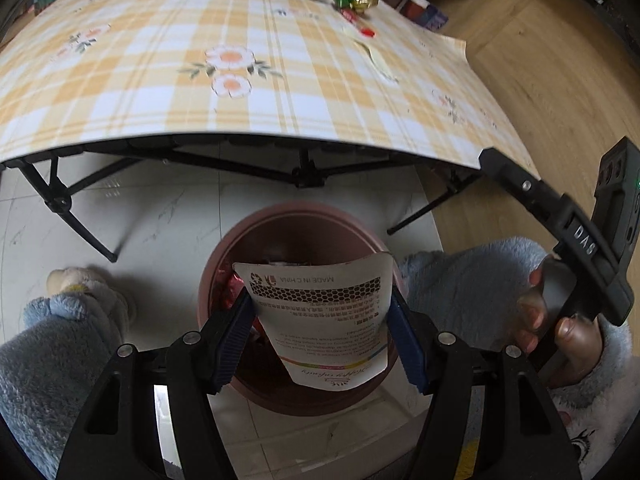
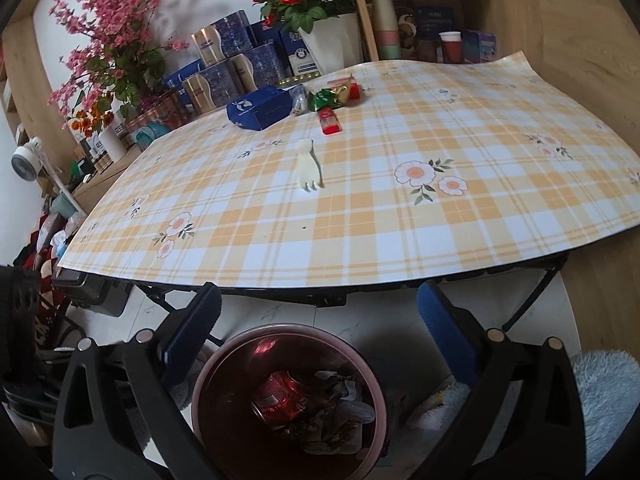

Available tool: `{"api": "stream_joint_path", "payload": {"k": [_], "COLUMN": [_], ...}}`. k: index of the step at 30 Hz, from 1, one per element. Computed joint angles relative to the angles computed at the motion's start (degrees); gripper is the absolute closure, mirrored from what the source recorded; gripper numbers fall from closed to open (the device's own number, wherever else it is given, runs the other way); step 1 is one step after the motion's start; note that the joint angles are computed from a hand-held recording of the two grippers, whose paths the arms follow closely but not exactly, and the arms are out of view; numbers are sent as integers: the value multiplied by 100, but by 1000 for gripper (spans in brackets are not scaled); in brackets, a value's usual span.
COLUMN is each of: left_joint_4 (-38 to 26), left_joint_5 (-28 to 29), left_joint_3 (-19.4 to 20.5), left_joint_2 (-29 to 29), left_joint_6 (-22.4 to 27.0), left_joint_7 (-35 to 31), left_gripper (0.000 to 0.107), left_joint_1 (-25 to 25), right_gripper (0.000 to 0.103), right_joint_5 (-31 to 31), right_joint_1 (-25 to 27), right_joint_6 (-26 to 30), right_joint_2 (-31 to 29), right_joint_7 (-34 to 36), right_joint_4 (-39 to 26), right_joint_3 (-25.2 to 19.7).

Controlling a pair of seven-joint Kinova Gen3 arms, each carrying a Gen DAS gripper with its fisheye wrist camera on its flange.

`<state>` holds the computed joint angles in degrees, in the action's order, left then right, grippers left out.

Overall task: Collect trash
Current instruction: 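Open the right tool over the brown bin to drop the clear lid, then open the left tool over the brown bin to drop the white card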

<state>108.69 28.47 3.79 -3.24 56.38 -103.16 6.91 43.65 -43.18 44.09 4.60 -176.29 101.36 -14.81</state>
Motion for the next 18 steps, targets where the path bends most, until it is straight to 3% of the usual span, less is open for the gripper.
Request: {"api": "stream_joint_path", "payload": {"k": [10,18], "left_joint_4": [-13,71], "left_joint_5": [65,-36], "left_joint_3": [7,-34], "left_joint_2": [114,-70], "left_joint_6": [78,-116], "left_joint_7": [-129,210], "left_gripper": [39,27], "left_joint_1": [-4,-78], "right_gripper": [6,6], "right_joint_5": [-140,-220], "right_joint_1": [46,33], "right_joint_6": [-34,14], "right_joint_2": [4,48], "right_joint_7": [-15,67], "right_joint_4": [22,-26], "right_joint_3": [15,34]}}
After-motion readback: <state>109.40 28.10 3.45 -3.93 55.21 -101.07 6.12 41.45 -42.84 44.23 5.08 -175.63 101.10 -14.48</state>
